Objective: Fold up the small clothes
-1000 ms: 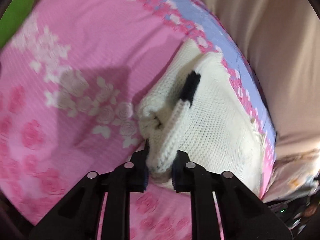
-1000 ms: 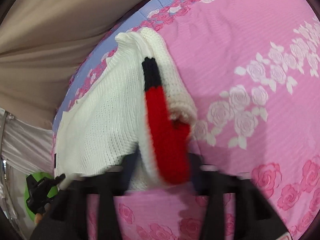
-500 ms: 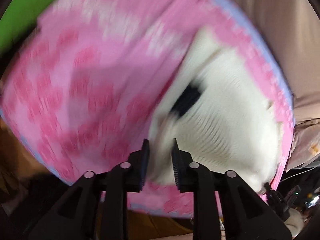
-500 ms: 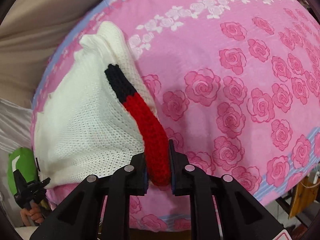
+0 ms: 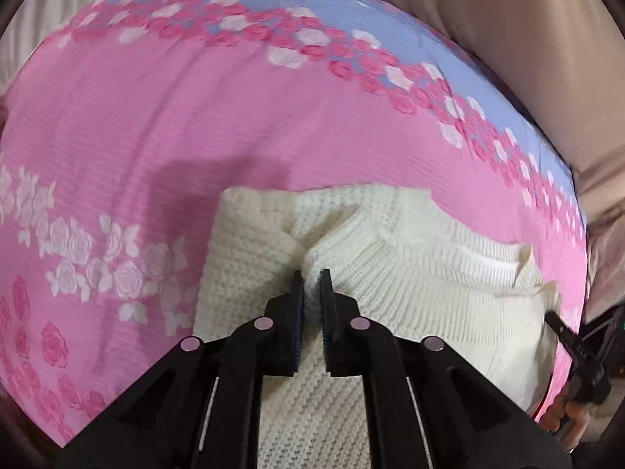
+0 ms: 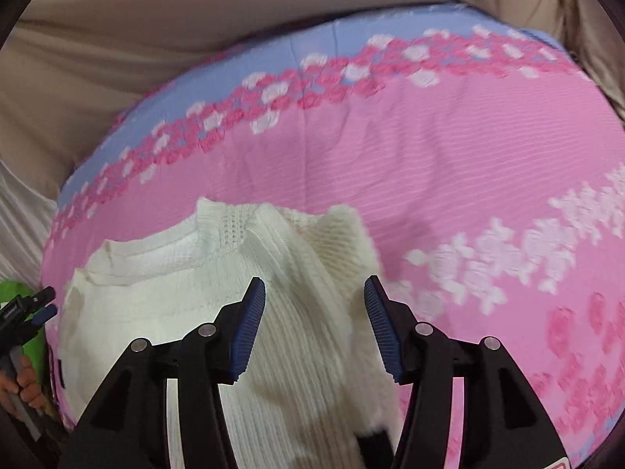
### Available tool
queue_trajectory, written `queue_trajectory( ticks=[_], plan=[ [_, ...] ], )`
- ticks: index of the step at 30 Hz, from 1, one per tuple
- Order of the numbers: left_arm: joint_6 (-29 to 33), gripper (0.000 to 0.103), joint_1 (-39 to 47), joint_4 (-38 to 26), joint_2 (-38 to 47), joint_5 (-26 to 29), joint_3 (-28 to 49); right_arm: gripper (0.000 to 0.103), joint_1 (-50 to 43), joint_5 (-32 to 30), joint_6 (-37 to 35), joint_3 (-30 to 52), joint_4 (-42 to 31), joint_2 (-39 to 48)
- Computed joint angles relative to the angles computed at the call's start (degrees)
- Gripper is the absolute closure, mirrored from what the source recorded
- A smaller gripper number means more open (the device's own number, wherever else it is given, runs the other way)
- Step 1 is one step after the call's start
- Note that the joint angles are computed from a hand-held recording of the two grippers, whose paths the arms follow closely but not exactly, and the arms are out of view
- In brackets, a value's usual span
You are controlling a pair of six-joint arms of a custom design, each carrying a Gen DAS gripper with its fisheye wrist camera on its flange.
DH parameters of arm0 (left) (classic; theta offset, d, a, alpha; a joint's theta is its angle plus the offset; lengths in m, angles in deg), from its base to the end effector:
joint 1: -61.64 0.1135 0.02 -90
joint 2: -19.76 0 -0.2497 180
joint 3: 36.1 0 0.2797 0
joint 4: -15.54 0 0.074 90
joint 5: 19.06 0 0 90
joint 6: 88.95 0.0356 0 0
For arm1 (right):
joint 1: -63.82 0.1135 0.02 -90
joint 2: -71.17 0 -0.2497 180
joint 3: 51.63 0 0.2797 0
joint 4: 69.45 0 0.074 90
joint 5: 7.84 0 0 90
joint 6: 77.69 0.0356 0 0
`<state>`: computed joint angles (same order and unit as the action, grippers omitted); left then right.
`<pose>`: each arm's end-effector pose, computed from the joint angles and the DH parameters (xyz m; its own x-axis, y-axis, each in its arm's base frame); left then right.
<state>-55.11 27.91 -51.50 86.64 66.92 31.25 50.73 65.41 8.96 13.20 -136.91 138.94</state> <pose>0.2053 -0.1341 0.2450 -0.8658 -0.4182 -0.2749 -0.3383 0.8938 -0.2944 0.2372 -0.0446 0.2285 -0.9232 0.1572 -0.3507 0.0689 0.9654 0.2514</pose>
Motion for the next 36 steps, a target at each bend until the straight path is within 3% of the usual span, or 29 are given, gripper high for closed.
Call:
queue_trajectory(
  ticks=[1, 2, 3, 5, 8, 12, 14, 16, 19, 20, 24, 27, 29, 33, 36],
  plan=[
    [-1.33, 0.097, 0.17, -0.02, -2.32, -0.39, -0.57, 0.058, 0.28, 0.37, 0.48, -0.49, 0.78, -0.29],
    [-1.57, 0.097, 0.01, -0.72, -3.16, -1.15, -0.25, 0.087, -0.47, -1.01, 0.51, -0.71, 0.96, -0.74],
    [-1.07, 0.097, -0.35, -2.35, -3.46, -3.3, 1.23, 0.095, -2.66, -4.96, 0.42, 0.13, -0.25, -0.58],
    [0.6, 0.097, 0.41, -4.04, -2.24, -5.39, 4.0, 0.096, -5.82, -9.25, 2.21, 2.09, -0.71, -2.1],
    [3.68, 0.097, 3.4, -3.6, 1.5, -3.95, 5.64, 0.096, -9.74, -13.12, 2.41, 6.4, -0.82, -0.97],
    [4.55, 0.097, 4.67, -1.34, 6.24, -3.59, 3.42, 0.097, -7.11, -4.86, 1.94, 5.94, 3.22, 8.91],
    [3.55, 0.097, 4.18, -2.12, 6.01, -3.67, 4.24, 0.097, -8.1, -6.22, 2.59, 3.32, 6.63, 9.34],
    [3.0, 0.094, 3.16, -2.79, 4.46, -4.48, 4.79, 0.096, -9.04, -8.69, 3.73, 6.13, 3.39, 10.1],
    [-0.03, 0.094, -1.65, -6.47, 1.2, -8.85, 7.1, 0.091, -9.74, -6.82, 2.63, 6.68, 1.04, 3.52],
    [-1.38, 0.091, -4.03, -8.26, 0.77, -10.42, 8.31, 0.084, -10.78, -7.35, 1.0, 6.63, -0.16, 0.89],
    [-8.3, 0.081, -15.56, -10.73, 1.82, -13.52, 11.05, 0.084, -11.31, -12.4, -4.22, 5.47, -10.6, -8.78],
    [-8.94, 0.081, -21.71, -8.47, 6.95, -11.97, 11.54, 0.09, -3.41, -11.53, -2.93, 0.35, -15.91, -17.51],
    [-9.55, 0.081, -23.67, -7.65, 10.38, -11.06, 11.29, 0.091, 7.31, -7.37, 3.06, -5.12, -14.71, -22.56],
    [-11.03, 0.08, -26.83, -7.15, 13.12, -11.61, 10.29, 0.091, 21.96, -1.89, 11.99, -11.73, -11.26, -24.72],
    [-10.86, 0.078, -27.7, -8.66, 13.68, -13.13, 10.28, 0.084, 29.64, 1.82, 15.63, -11.45, -10.0, -25.77]
  ],
)
